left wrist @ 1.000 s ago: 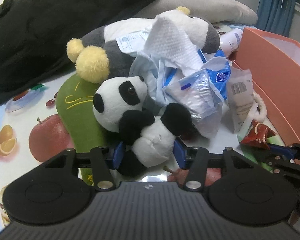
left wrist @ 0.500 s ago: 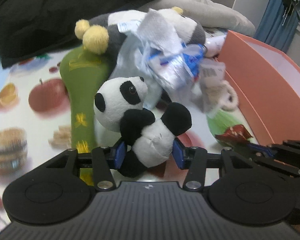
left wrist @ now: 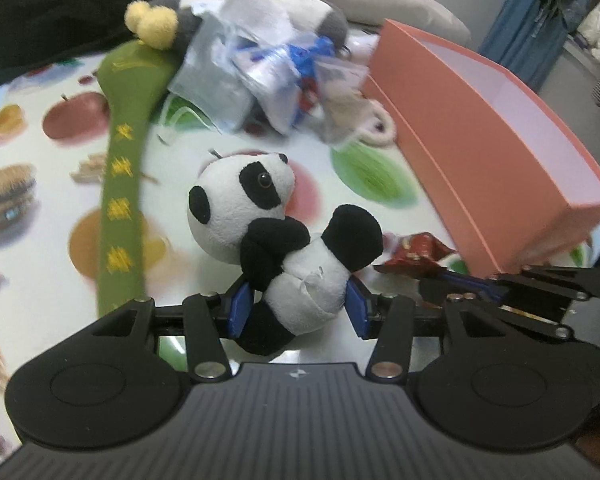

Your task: Organize soft objects

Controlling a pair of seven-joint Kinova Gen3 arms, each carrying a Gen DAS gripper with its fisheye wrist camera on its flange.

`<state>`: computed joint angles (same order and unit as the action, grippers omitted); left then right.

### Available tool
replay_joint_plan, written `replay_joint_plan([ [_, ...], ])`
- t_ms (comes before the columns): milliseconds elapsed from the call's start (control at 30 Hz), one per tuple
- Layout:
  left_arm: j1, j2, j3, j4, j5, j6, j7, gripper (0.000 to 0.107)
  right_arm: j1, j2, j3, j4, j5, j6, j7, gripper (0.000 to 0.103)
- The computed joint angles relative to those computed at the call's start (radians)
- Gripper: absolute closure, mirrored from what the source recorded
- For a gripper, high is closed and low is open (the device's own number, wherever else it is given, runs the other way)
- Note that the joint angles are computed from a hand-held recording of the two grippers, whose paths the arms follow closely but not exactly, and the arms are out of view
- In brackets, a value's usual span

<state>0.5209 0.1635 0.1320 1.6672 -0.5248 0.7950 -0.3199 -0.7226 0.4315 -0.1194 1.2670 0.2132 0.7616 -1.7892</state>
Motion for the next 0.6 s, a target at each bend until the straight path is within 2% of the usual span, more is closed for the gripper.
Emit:
replay_joint_plan([
  [300, 0.042, -0.015, 0.023, 0.018, -0.02, 0.027, 0.101, 0.049, 0.035, -0.066, -0.016, 0.109, -0.046, -0.019, -0.05, 0.096],
  [400, 0.046, -0.021, 0.024, 0.02, -0.018, 0.044, 0.138, 0.04, 0.058, -0.068, -0.025, 0.115, -0.079, -0.016, -0.061, 0.094],
  [467, 0.051, -0.033, 0.025, 0.029, -0.035, 0.042, 0.184, 0.029, 0.08, -0.066, -0.032, 0.107, -0.119, -0.006, -0.075, 0.093],
  [567, 0.069, -0.036, 0.025, 0.016, -0.061, 0.091, 0.249, 0.027, 0.1, -0.068, -0.04, 0.102, -0.154, -0.009, -0.072, 0.09],
  [600, 0.062, -0.039, 0.035, 0.017, -0.075, 0.097, 0.273, 0.027, 0.095, -0.072, -0.035, 0.106, -0.148, -0.014, -0.081, 0.082],
])
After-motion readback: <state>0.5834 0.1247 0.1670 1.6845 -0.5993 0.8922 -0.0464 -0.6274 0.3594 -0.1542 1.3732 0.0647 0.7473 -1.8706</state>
